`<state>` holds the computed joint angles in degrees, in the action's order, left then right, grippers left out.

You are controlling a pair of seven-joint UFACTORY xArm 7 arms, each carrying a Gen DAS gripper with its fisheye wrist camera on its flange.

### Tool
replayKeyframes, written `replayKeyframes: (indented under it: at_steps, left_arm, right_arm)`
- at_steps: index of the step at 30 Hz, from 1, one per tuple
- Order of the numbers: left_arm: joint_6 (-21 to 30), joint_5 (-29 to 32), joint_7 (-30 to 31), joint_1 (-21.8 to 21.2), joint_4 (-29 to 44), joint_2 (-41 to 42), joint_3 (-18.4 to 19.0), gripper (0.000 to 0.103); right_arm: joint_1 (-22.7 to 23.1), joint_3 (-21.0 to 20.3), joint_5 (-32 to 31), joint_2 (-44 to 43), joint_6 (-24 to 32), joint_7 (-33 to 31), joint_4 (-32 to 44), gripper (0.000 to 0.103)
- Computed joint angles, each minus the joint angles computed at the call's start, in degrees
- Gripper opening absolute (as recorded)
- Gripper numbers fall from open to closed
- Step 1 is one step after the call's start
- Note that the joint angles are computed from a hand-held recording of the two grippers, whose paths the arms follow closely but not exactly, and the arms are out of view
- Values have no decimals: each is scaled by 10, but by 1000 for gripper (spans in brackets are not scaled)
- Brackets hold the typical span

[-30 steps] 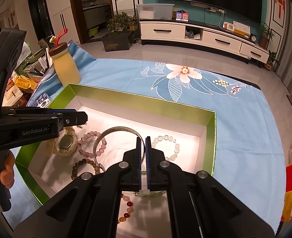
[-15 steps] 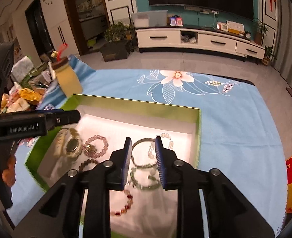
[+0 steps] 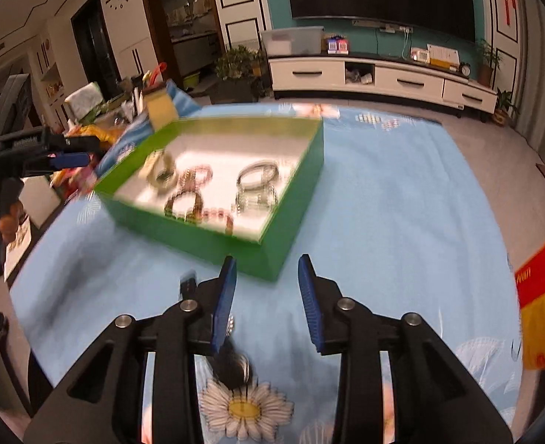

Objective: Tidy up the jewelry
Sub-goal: 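Grasp the black watch strap with the left tool while the right grasps the small ring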

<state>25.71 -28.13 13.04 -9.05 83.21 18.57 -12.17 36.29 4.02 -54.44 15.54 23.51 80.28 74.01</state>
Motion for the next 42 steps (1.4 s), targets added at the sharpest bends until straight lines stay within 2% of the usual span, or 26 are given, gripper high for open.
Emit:
replayKeyframes:
  at_steps: [5, 8, 12, 19, 26, 28, 30, 37, 40, 42]
  left_arm:
    - [-2, -77, 41, 17, -94, -50, -14, 76]
    - [12, -128, 63, 18, -128, -65, -11, 76]
    - [26, -155, 74, 8, -149, -74, -2, 76]
    - [57, -158, 74, -23, -140, -67, -3, 76]
    - [116, -165, 59, -61, -60, -7, -35, 73]
    - [121, -158, 52, -73, -41, 9, -40, 69]
    - [124, -142, 29, -88, -19, 31, -42, 60]
    - [115, -109, -43, -105, 30, 81, -49, 50]
    - [104, -88, -79, -116, 45, 96, -48, 37]
    - [100, -80, -92, -116, 46, 101, -52, 19]
  right_arm:
    - [8, 14, -22, -28, -10, 41, -55, 35]
    - [11, 27, -19, -24, -6, 30, -56, 35]
    - [19, 30, -10, -8, 5, 11, -40, 35]
    - [29, 12, -33, -13, -22, 57, -54, 35]
    - [15, 22, -106, -63, -14, 154, -105, 35]
    - [3, 31, -127, -78, -13, 184, -121, 35]
    - [-8, 41, -149, -93, -12, 216, -139, 35]
    - [-43, 72, -196, -122, -19, 278, -177, 35]
    - [-52, 79, -212, -129, -24, 296, -187, 35]
    - [-56, 83, -221, -131, -26, 306, -190, 35]
